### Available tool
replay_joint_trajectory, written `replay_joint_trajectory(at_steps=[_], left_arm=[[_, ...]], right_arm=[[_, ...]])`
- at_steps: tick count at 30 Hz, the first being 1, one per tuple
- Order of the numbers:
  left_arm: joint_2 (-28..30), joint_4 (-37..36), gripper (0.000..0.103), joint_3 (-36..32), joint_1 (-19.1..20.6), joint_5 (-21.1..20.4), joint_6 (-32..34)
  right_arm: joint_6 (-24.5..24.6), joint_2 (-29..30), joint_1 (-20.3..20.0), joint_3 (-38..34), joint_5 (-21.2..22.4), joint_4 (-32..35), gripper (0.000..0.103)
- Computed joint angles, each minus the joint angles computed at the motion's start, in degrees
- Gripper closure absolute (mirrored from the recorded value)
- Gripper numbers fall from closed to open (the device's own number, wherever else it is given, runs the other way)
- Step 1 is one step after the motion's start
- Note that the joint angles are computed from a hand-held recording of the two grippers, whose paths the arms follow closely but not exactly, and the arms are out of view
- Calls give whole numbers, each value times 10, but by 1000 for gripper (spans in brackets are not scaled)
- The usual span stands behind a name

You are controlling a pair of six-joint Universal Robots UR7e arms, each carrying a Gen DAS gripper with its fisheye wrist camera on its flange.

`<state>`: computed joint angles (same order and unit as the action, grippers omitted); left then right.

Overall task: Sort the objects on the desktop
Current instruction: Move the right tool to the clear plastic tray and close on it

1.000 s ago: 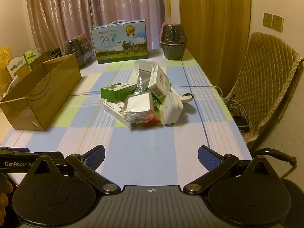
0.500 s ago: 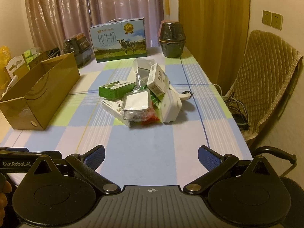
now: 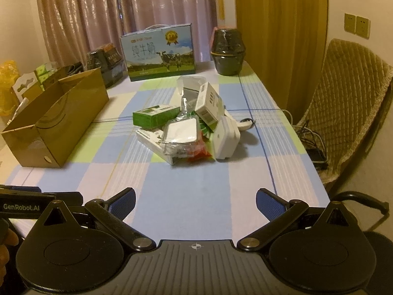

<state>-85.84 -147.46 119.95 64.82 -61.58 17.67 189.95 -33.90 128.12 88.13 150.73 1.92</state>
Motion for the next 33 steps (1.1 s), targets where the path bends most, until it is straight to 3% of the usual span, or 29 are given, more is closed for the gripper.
replay_joint_trajectory(at_steps=[5, 10, 13, 19, 26, 27, 30, 33], left_arm=[[11, 2, 1, -12, 7, -11, 9], [29, -2, 1, -24, 10, -17, 24], [43, -5, 1, -33, 11, -21, 31], [76, -14, 1, -52, 11, -36, 51], [123, -42, 1, -79, 15, -39, 88], [129, -44, 1, -84, 16, -38, 91], [142, -55, 1, -95, 21, -32, 107], [157, -58, 1, -110, 28, -27, 118]], right_arm=[[-29, 1, -7, -2, 18, -17, 2], [-4, -8, -22, -6, 19, -2, 2], [-24, -12, -32, -8, 23, -8, 2], [-88, -26, -56, 1, -1, -41, 2], [-130, -29, -80, -4, -48, -61, 2], [-133, -26, -84, -8, -54, -61, 3], [-130, -16, -93, -25, -70, -46, 18], [-142, -5, -101, -42, -81, -44, 21]])
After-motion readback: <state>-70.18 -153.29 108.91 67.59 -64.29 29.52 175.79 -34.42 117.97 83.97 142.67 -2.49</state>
